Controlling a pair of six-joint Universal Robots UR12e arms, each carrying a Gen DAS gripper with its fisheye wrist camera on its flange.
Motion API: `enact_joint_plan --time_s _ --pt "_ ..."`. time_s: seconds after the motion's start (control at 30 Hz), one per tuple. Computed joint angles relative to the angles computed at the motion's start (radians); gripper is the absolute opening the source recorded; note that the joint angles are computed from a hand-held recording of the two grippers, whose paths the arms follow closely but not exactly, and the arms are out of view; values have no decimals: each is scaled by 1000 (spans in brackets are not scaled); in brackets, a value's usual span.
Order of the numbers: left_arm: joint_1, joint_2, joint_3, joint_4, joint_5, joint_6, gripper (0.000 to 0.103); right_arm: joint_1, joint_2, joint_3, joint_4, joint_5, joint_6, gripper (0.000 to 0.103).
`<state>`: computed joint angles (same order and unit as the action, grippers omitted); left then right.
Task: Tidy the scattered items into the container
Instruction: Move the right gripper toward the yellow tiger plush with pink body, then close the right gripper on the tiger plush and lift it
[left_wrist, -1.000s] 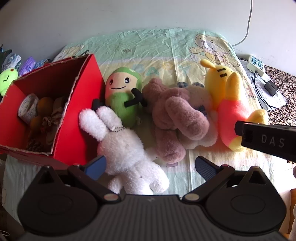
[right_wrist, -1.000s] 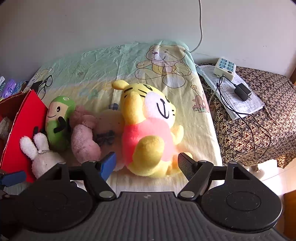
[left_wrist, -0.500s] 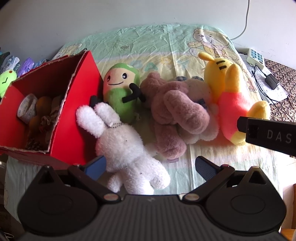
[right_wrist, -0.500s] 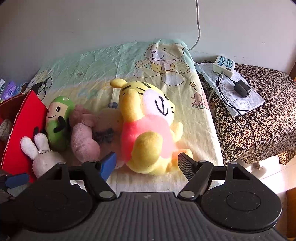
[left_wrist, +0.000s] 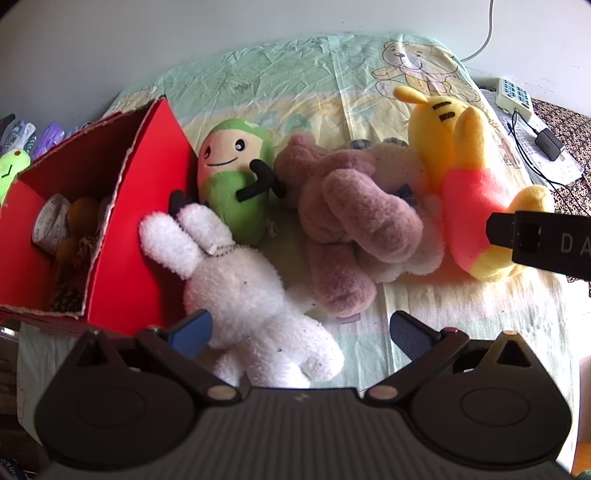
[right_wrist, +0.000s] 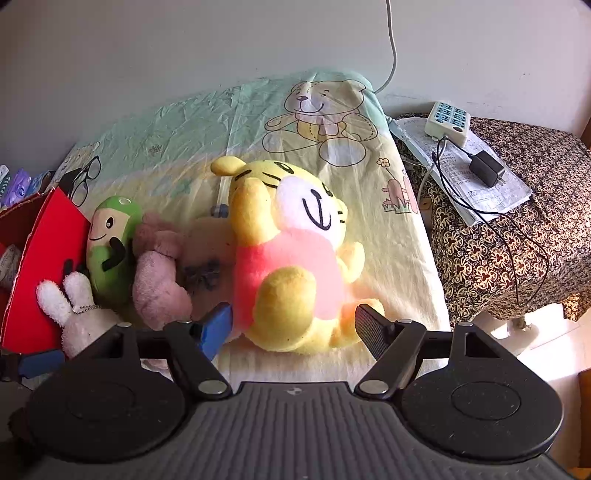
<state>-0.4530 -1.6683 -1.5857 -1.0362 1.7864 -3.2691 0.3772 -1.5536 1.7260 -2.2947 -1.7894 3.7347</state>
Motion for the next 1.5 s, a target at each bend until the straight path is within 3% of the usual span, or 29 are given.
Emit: enact_joint_plan --time_s 0.33,0.47,0.67,0.73,0.87,1.03,1.23,1.37,1.5 --pt "-5 -14 12 -22 34 13 102 -12 -11 13 -34 33 4 76" --pt "-5 -18 18 -27 32 16 102 -25 -25 23 -98 61 -16 75" --pt "-10 -31 35 -15 38 57 102 -53 -25 20 -181 42 -63 76" --pt "-13 -37 44 -4 43 80 102 -77 -24 23 -195 81 -56 76" --pt "18 -40 67 31 -114 149 102 -126 -20 39 -207 172 10 75" --pt "39 -55 82 93 -258 185 102 -164 -12 63 -218 303 78 70" --pt "66 -82 75 116 -475 110 102 -210 -6 100 -273 491 164 68" --pt "61 -96 62 186 -500 90 102 -226 5 109 -298 553 177 73" --pt "68 -126 86 155 -568 68 102 -243 19 118 -313 612 181 83"
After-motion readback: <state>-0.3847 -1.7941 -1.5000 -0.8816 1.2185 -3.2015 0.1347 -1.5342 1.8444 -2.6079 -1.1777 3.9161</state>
